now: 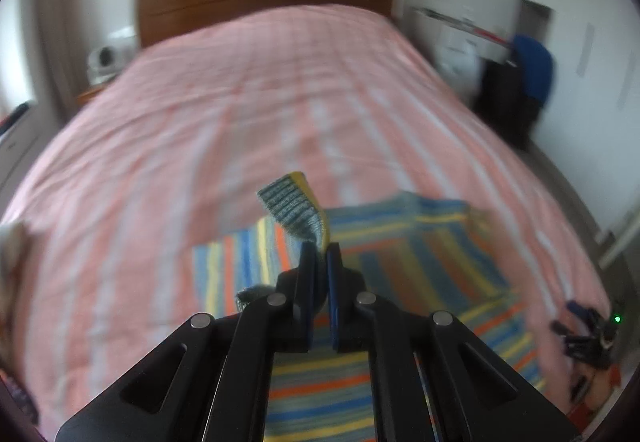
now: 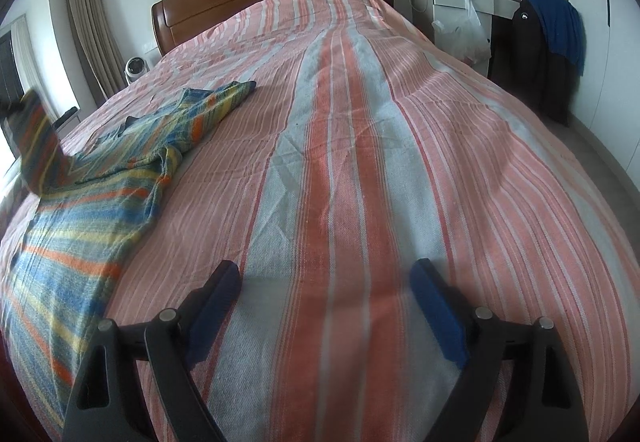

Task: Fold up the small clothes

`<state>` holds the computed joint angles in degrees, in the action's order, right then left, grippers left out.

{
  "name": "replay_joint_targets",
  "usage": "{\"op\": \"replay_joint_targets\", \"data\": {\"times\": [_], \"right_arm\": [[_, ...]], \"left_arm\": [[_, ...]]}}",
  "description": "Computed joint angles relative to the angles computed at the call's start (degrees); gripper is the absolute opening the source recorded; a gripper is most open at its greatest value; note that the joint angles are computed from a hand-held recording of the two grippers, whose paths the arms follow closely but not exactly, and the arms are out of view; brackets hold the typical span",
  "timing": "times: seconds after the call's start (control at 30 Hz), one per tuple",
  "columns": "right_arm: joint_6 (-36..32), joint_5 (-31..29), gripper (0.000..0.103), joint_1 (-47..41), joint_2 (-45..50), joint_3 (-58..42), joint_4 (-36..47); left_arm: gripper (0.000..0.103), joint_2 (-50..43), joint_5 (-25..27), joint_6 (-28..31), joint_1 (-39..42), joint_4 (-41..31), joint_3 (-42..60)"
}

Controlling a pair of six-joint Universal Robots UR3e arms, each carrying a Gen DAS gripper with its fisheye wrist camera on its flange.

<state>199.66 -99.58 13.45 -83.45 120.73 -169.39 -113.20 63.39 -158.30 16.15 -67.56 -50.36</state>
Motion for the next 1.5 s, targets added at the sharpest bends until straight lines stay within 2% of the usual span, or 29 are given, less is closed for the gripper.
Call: {"op": "replay_joint_targets", "data": {"times": [0.03,0.1,0.13,0.17,0.23,0.3,0.37,0.43,0.53,0.57,0.63,0.73,0.8,0.93,1.03,1.1,1.17,1.33,1.4,1.5], "right_arm": [[0.01,-0.07,0.087,0.05,0.02,-0.03,0.05],[0.03,0.00,0.087,0.01,-0.05,0.04,0.01],[0.04,0.14,0.087,-0.06,-0.11,0.17,-0.12],[0.04,0.29,0.087,-0.14,-0.21,0.32,-0.23],[0.00,0.47,0.087,-0.27,-0.41,0.51,-0.25],[0.00,0.50,0.087,-0.27,-0.45,0.53,-0.24],[0.03,0.54,0.087,-0.28,-0.50,0.68,-0.43],[-0.01,0.71,0.088,-0.36,-0.53,0.81,-0.63],[-0.03,0.61,0.088,-0.28,-0.48,0.62,-0.41],[-0.03,0.65,0.088,-0.31,-0.52,0.67,-0.43],[-0.04,0.61,0.088,-0.29,-0.51,0.64,-0.38],[-0.09,0.70,0.088,-0.39,-0.54,0.74,-0.49],[-0.03,0.65,0.088,-0.30,-0.60,0.74,-0.40],[0.05,0.71,0.088,-0.28,-0.64,0.75,-0.42],[0.01,0.76,0.088,-0.34,-0.67,0.84,-0.50],[0.01,0.91,0.088,-0.41,-0.73,0.94,-0.62],[0.06,1.03,0.088,-0.42,-0.83,1.02,-0.67],[0.10,1.04,0.088,-0.41,-0.91,1.04,-0.62],[0.08,1.19,0.088,-0.51,-1.07,1.38,-0.89],[0.04,2.03,0.089,-0.96,-1.44,1.95,-1.45]], "left_arm": [[0.010,-1.16,1.53,-0.87,-3.33,1.87,-0.96],[0.045,-4.40,5.28,-2.35,-8.64,1.74,-1.06],[0.073,-5.27,7.46,-3.73,-10.09,1.84,-1.29],[0.076,-5.22,8.85,-5.30,-10.80,4.27,-3.81],[0.076,-3.41,6.58,-6.21,-9.34,7.42,-9.15],[0.076,-2.73,5.02,-5.88,-6.16,6.61,-10.41],[0.083,-2.75,7.02,-7.47,-4.64,8.83,-11.58],[0.090,-2.94,10.96,-7.65,-2.61,12.36,-14.69],[0.086,-5.04,23.05,-5.61,-0.46,16.91,-20.66],[0.090,-4.51,22.46,-4.48,1.46,18.26,-23.23],[0.094,0.27,13.46,-4.66,8.51,18.99,-30.48],[0.093,7.18,12.12,-5.12,13.16,18.38,-36.71],[0.093,14.70,6.71,-1.91,18.36,17.26,-43.46],[0.096,27.15,2.10,4.10,26.33,12.82,-52.43],[0.098,33.84,4.16,6.38,29.15,12.18,-56.95],[0.098,36.12,5.79,5.90,29.00,14.74,-60.60],[0.100,36.86,4.78,5.78,29.59,18.43,-64.36],[0.100,29.72,7.55,0.57,27.52,32.18,-70.10],[0.100,28.09,6.74,0.80,28.52,36.09,-71.93],[0.101,29.49,4.22,3.14,30.97,37.33,-74.40]]}}
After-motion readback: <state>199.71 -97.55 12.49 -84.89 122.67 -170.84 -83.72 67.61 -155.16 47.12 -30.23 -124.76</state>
